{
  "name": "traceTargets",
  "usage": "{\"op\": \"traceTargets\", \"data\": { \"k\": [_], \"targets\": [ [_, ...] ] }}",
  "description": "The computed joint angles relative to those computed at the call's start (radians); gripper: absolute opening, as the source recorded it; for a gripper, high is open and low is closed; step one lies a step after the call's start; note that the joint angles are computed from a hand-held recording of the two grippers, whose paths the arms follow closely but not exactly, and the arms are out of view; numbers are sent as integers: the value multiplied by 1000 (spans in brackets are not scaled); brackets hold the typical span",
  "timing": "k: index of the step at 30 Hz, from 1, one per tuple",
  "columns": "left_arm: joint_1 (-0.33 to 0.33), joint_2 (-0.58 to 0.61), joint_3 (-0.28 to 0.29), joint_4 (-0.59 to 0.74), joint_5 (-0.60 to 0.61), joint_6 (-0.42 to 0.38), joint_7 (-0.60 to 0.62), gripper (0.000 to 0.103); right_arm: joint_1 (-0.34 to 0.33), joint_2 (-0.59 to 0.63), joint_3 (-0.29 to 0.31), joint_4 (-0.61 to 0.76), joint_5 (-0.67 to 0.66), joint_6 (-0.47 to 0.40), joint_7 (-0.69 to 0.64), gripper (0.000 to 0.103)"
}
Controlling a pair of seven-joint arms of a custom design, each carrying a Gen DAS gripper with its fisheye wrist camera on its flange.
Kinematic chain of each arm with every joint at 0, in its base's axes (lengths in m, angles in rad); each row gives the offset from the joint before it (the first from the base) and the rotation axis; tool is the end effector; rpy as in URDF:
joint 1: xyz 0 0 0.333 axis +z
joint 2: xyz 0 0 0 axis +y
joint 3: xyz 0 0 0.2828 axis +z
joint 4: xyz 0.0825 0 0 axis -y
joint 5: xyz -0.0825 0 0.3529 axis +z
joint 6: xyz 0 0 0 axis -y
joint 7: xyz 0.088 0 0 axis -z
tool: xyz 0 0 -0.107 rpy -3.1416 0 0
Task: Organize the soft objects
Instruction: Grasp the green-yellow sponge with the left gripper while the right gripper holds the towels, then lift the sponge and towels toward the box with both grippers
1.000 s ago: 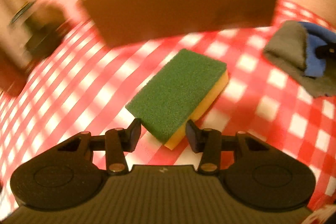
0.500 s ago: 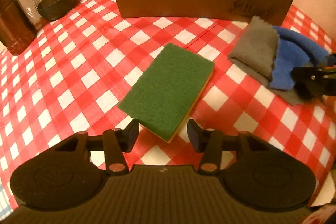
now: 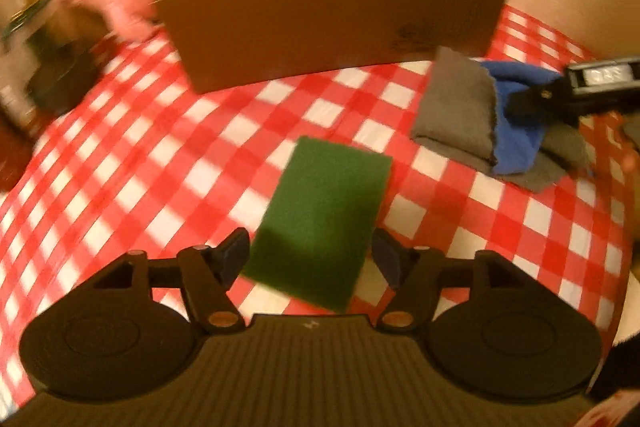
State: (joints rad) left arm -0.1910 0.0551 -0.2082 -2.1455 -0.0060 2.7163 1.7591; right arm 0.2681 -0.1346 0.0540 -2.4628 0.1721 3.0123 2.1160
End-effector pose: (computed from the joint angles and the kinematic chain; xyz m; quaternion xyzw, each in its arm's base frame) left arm 0.5174 -0.2168 0.4206 -0.4598 0.8504 -0.2033 0.1550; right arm 0.4706 0.1441 0.4137 -0.5267 0.7807 -0.0818 0.3261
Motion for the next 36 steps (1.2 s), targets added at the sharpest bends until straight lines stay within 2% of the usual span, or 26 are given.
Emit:
{"op": "traceTargets", "data": {
  "k": [2,5,7,12,15,17,21,23,32,34,36],
  "targets": [
    [3,33,-1,32,-4,-11,39,66,-7,10,12,13,-32,-5,12,92],
    [17,74,-12,78,-79,-49,124,71,-31,32,37,41,-129,-26,74,92],
    [19,99,-9,103,-84,-64,126,76,-33,46,40,54,-166,-35,102,92],
    [17,134,-8,128,-68,-91,123,76,-49,71,46,86,-333,-61,214,92],
    [9,126,0,99,-44,-41,71,73,-45,87,41,112,-399,-80,246,92],
    [-4,118,20,84,-4,-15,-42,73,-41,101,38,133,-450,-100,271,92],
    [-13,106,46,73,76,-13,-237,73,-21,140,28,180,-500,-123,282,92],
    [-7,99,46,66,95,-17,-291,73,-8,163,22,209,-527,-143,289,92],
    [-4,100,40,73,184,-40,-416,73,68,252,-20,318,-747,-249,371,91],
    [-5,107,40,83,198,-48,-427,73,76,255,-25,322,-777,-259,377,88],
    [-4,109,39,87,205,-53,-433,73,76,251,-26,315,-789,-246,367,79]
  ]
}}
